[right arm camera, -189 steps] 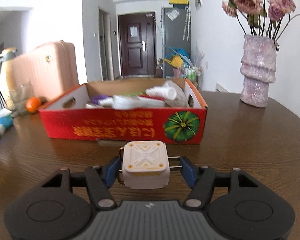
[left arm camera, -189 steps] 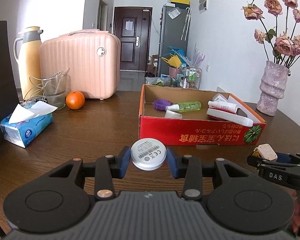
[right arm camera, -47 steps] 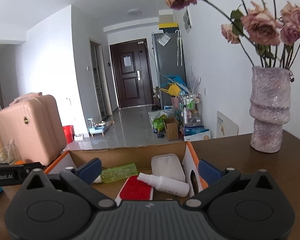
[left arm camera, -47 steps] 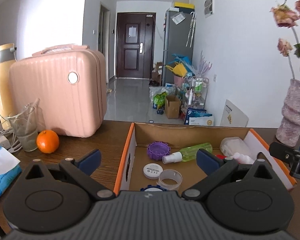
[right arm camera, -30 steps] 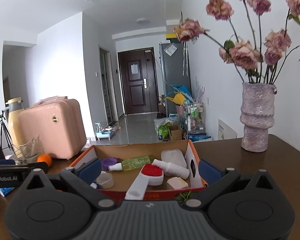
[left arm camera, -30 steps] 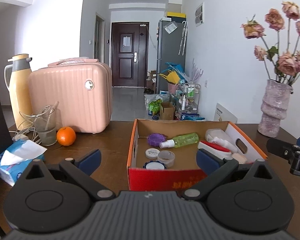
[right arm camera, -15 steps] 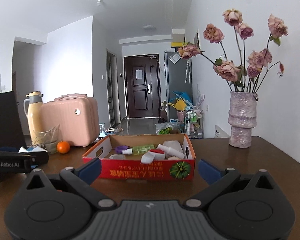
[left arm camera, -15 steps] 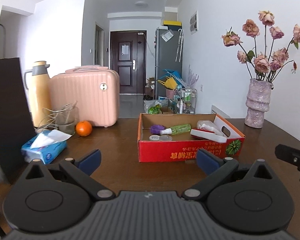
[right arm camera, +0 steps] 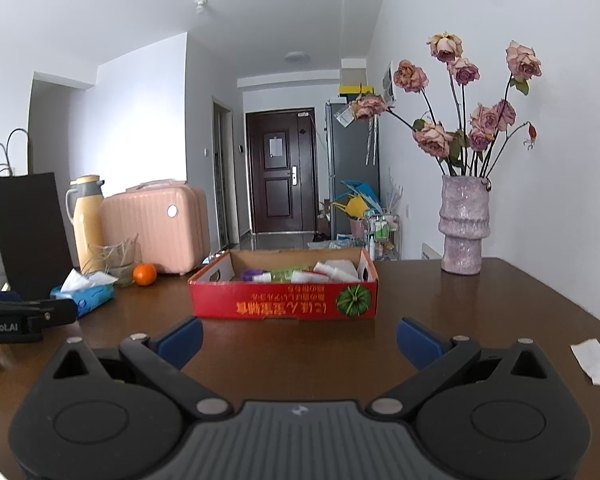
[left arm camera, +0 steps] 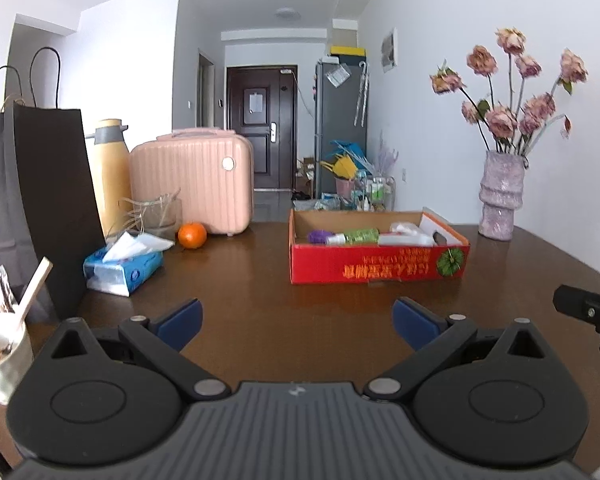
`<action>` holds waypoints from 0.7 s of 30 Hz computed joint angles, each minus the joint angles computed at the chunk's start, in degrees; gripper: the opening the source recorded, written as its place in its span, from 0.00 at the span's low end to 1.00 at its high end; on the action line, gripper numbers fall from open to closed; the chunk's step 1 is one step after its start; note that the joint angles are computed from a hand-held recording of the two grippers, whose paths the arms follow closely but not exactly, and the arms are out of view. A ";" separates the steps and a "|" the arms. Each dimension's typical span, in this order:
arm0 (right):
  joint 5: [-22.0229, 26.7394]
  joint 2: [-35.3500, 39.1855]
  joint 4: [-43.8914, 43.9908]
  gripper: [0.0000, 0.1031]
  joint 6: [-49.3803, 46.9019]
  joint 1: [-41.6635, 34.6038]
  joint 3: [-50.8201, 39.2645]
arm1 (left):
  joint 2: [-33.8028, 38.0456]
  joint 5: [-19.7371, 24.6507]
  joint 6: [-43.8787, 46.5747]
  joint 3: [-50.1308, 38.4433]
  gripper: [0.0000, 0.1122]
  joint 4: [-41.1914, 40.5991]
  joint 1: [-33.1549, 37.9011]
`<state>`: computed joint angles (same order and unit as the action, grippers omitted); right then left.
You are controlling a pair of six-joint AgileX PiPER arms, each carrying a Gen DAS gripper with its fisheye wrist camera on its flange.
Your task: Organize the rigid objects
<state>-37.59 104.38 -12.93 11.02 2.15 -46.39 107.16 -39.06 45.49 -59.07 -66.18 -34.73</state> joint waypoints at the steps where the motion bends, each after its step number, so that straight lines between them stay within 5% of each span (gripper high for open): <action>1: -0.32 -0.28 0.27 1.00 -0.27 0.13 0.77 | -0.17 -0.16 -0.09 0.61 0.92 -0.28 -0.30; 21: -3.24 -2.75 1.02 1.00 -1.30 0.75 6.03 | -2.44 -4.84 -4.08 6.20 0.92 0.61 -3.70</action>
<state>-40.84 101.63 -11.91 9.72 2.90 -40.36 104.72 -43.90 41.41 -52.87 -65.57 -38.43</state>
